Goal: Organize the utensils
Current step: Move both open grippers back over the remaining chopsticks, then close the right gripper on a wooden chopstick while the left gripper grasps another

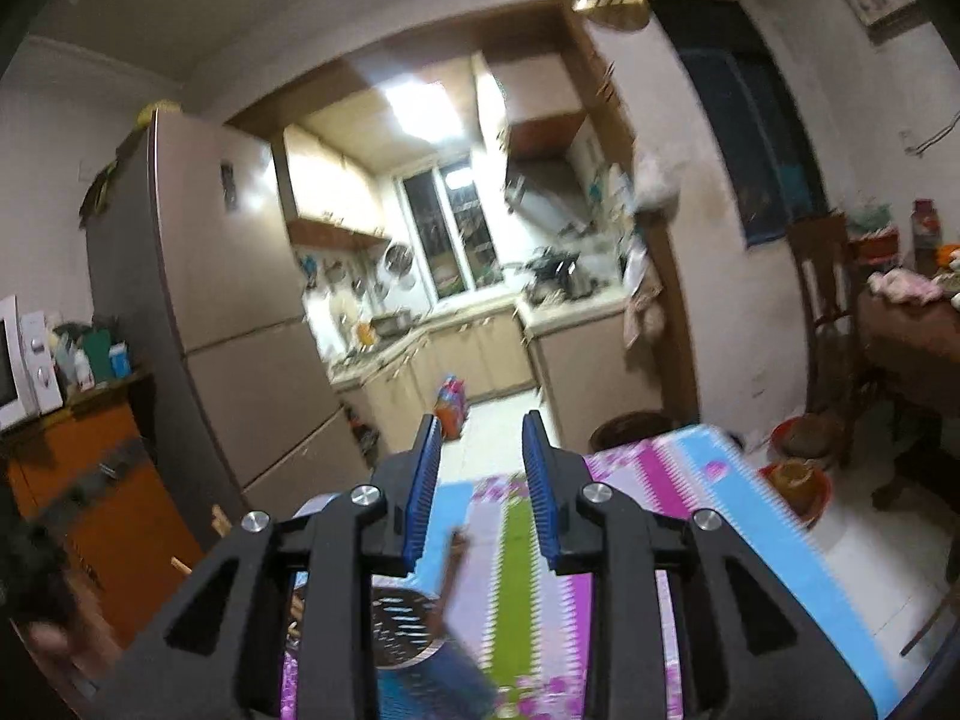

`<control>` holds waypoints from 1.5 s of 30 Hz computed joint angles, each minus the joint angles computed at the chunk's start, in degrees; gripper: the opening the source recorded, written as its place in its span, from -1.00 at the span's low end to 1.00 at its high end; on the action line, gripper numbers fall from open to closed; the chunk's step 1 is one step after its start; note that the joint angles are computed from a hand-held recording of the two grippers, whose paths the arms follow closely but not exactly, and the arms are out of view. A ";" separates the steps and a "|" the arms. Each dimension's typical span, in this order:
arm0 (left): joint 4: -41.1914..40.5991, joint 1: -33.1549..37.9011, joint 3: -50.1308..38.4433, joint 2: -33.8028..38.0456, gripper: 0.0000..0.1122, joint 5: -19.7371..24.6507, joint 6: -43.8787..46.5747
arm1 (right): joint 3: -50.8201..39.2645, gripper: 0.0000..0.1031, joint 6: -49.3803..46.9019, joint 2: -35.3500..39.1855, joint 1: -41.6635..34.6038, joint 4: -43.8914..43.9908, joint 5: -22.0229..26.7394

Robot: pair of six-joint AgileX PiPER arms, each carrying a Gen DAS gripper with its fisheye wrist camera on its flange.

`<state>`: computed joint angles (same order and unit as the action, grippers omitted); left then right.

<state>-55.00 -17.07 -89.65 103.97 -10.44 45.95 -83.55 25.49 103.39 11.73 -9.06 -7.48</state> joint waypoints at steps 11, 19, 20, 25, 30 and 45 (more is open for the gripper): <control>-1.51 -9.77 45.01 -43.32 -0.42 -17.74 17.45 | 38.89 -0.34 10.16 -33.72 -15.89 -23.04 -5.68; -34.44 -45.77 68.47 -47.32 -0.42 -41.26 39.06 | 66.78 -0.34 -34.21 -50.61 -6.78 18.55 -2.11; -34.82 -48.07 69.93 -44.82 -0.42 -41.81 35.00 | 69.26 -0.34 -38.71 -51.14 -4.60 24.28 -2.83; -33.58 -58.60 74.93 -31.51 -0.42 -42.10 13.46 | 78.63 -0.34 -52.54 -43.52 18.16 52.92 -19.55; -29.79 -61.29 74.22 -21.79 -0.43 -42.40 2.67 | 79.24 -0.34 -54.72 -31.18 42.64 72.70 -34.97; -17.64 -54.35 71.64 -11.10 -0.42 -40.00 -8.17 | 77.16 -0.34 -40.70 -13.22 36.91 54.83 -43.27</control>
<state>-72.64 -71.41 -18.01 92.87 -50.44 37.78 -6.39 -15.20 90.17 48.64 45.77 -50.75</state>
